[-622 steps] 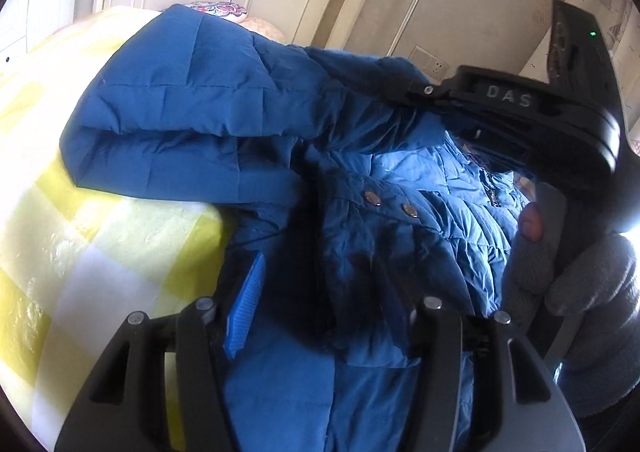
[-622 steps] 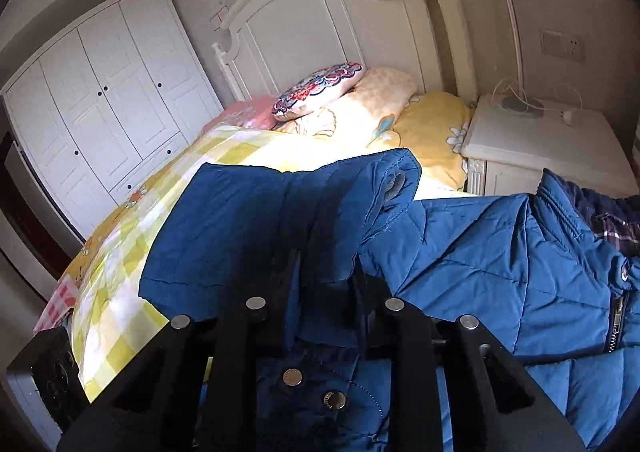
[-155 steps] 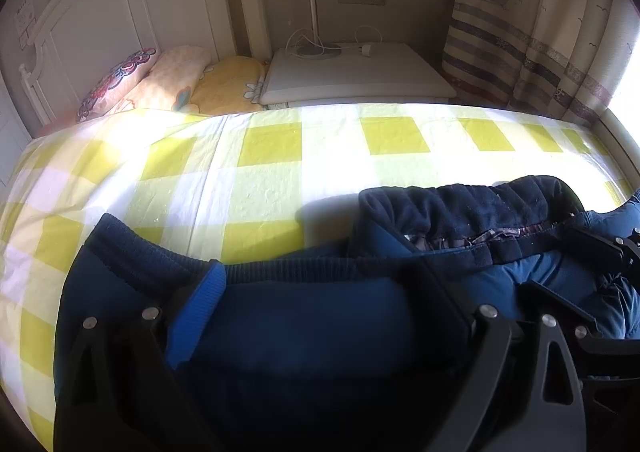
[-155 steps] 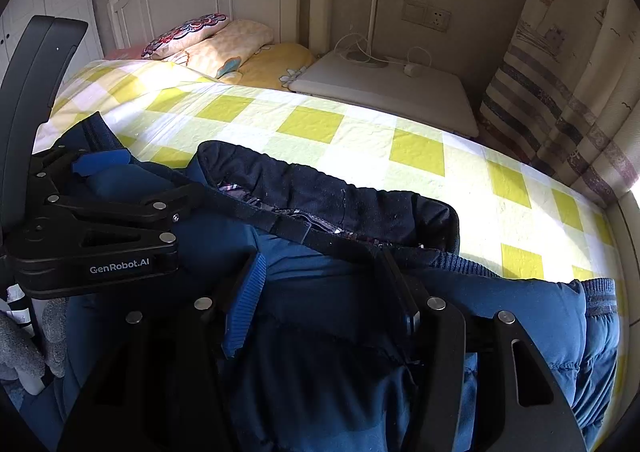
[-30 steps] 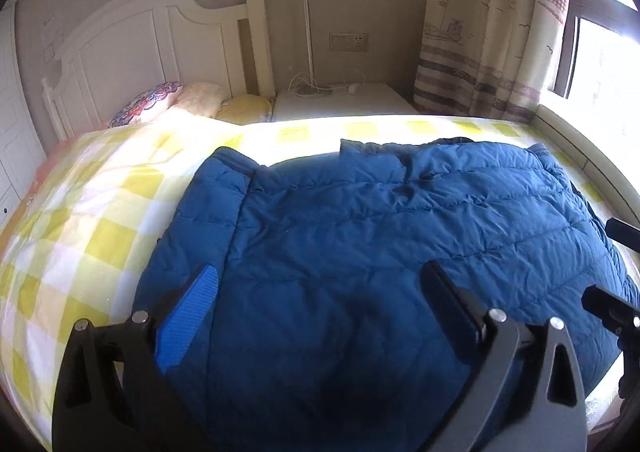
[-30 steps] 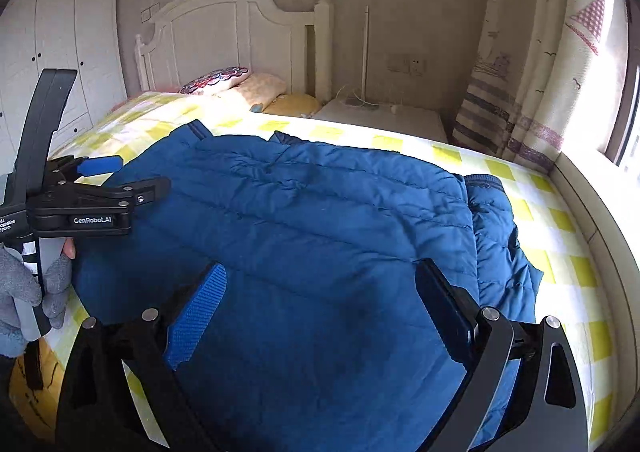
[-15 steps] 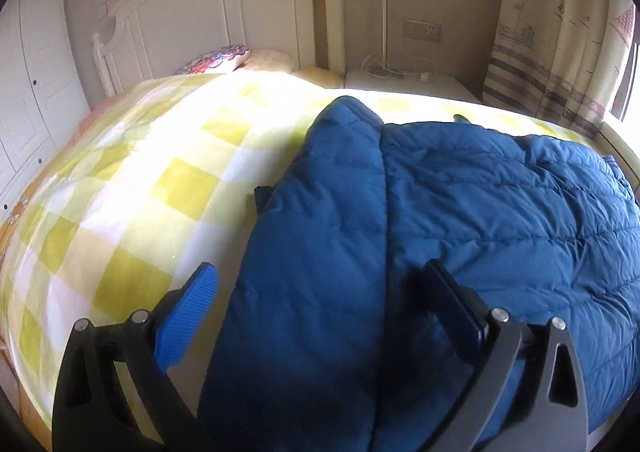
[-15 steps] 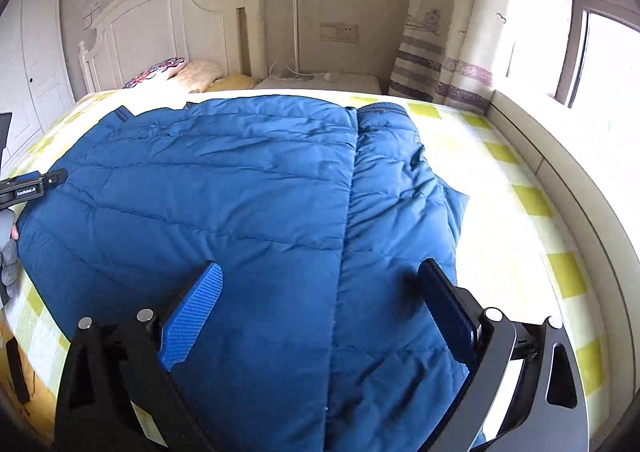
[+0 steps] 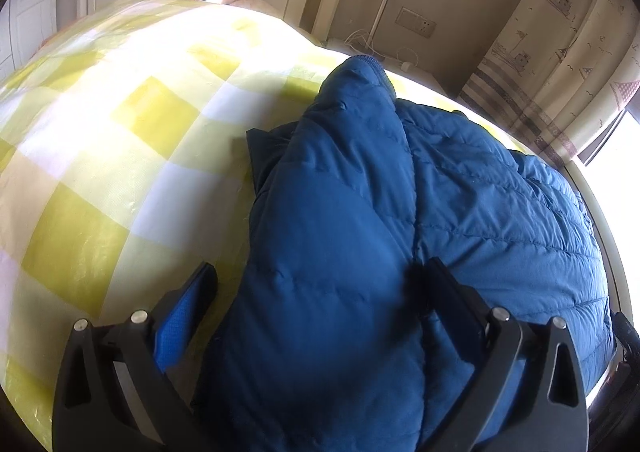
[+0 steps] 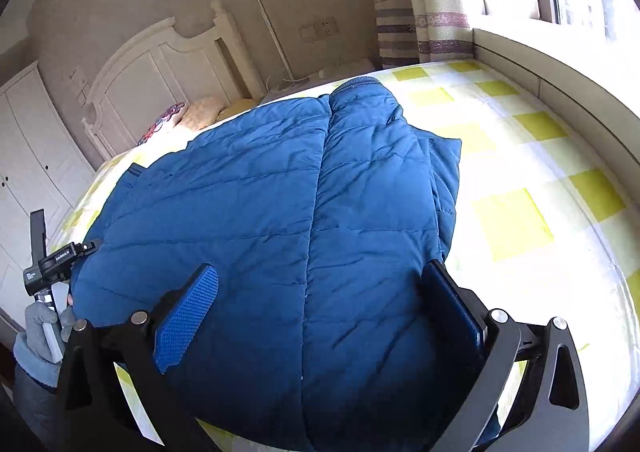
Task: Fold large clothes
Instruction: 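Press the folded jacket flat with both tools, then grasp the folded jacket edge with the right gripper and lift it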
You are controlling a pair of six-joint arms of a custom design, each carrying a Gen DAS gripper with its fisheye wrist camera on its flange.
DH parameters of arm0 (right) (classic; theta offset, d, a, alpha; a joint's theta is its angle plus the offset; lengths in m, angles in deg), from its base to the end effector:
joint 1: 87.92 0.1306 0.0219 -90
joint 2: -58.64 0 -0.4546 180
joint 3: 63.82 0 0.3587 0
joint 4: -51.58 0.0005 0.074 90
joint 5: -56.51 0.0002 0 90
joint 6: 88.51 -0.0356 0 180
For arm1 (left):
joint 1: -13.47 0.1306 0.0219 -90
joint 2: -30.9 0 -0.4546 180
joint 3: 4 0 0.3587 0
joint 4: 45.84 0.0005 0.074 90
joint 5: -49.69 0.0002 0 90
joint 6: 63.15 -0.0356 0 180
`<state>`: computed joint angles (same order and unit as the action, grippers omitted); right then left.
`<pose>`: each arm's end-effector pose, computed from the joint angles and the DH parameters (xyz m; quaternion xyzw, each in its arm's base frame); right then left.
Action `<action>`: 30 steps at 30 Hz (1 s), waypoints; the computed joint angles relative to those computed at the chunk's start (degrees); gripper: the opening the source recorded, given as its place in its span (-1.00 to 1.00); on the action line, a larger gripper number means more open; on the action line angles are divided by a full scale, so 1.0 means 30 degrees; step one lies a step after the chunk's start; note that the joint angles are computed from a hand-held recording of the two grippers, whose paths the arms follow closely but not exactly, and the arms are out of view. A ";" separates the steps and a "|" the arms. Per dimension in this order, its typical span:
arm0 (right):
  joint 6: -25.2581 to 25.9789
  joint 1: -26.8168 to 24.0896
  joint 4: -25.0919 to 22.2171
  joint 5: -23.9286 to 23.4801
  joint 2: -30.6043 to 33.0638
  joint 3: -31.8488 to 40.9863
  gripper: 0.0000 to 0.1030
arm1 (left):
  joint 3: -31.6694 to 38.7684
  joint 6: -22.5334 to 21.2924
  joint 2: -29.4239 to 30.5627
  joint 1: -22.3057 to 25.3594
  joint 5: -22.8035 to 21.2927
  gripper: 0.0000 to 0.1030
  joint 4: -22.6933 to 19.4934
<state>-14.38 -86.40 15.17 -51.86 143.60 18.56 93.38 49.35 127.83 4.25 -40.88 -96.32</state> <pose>0.4235 0.0220 0.4993 0.0431 0.8926 0.2067 0.3984 0.4991 -0.0812 0.5006 -0.1104 0.9333 -0.0889 0.3300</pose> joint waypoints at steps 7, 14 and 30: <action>-0.2825 -0.0356 -0.0981 -0.1870 -0.3866 -0.2899 0.90 | -0.0013 -0.0028 -0.0005 -0.0008 -0.0104 0.96 0.0055; -0.4857 0.0086 -0.0837 -0.1835 -0.2540 -0.2894 0.91 | 0.0103 -0.0069 -0.0021 -0.0166 -0.0456 0.96 -0.0064; -1.5253 -0.0456 1.1630 -0.2041 0.0216 -0.4573 -0.43 | 0.0540 0.0150 0.0125 -0.0747 -0.1839 0.96 -0.0665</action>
<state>-60.14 -87.77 50.06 -57.98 144.25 4.84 95.00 49.80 128.21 2.01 -46.40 -98.31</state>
